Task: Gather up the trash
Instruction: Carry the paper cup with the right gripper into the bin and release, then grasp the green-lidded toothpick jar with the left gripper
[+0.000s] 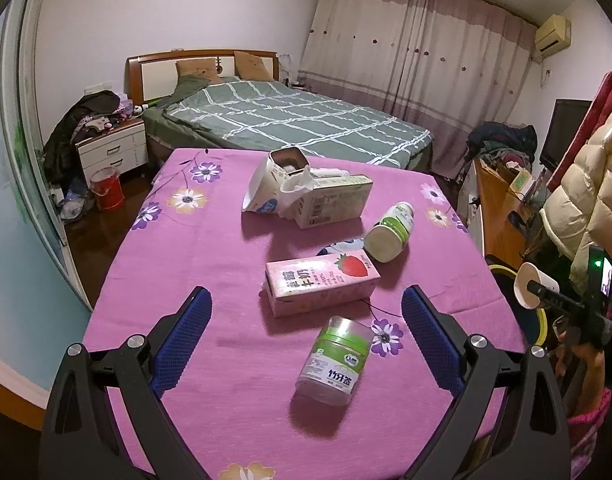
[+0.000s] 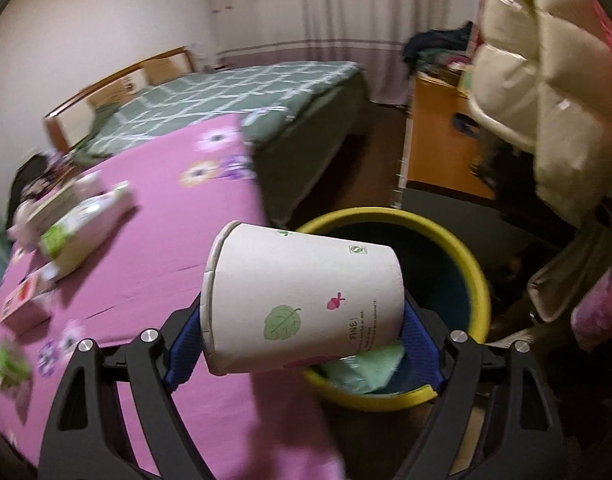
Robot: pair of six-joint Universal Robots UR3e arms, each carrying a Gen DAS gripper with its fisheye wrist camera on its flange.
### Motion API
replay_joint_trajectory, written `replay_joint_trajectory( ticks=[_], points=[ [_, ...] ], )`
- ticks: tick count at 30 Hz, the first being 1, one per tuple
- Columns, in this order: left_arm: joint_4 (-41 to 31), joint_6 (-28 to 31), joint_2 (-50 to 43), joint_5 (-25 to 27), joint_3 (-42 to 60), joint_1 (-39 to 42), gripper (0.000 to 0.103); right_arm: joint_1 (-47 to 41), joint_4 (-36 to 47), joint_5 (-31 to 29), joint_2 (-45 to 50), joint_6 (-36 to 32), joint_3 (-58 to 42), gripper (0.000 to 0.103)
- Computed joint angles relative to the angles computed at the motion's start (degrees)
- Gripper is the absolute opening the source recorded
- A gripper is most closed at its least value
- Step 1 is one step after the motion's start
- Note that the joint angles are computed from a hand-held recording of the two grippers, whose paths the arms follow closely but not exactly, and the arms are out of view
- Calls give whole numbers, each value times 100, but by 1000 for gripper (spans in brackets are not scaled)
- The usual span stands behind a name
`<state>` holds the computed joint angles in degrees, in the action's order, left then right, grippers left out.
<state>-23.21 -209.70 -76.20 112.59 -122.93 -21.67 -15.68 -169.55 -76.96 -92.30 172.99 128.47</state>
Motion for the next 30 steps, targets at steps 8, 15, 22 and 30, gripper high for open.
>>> replay_joint_trajectory(
  ticks=[8,15,22,30],
  points=[
    [-53,15,-261,29,215,-112,94,-286,-137,-319,1021,174,-626,85],
    [45,150,-555,-210,288,-15,94,-289,-146,-48,725,105,-324,86],
    [258,315,-1004,-696,132,184,94,-84,-54,167,-108,-51,181,86],
    [548,586,-1486,-1274,-64,396,94,-37,239,417,-747,-180,356,88]
  ],
)
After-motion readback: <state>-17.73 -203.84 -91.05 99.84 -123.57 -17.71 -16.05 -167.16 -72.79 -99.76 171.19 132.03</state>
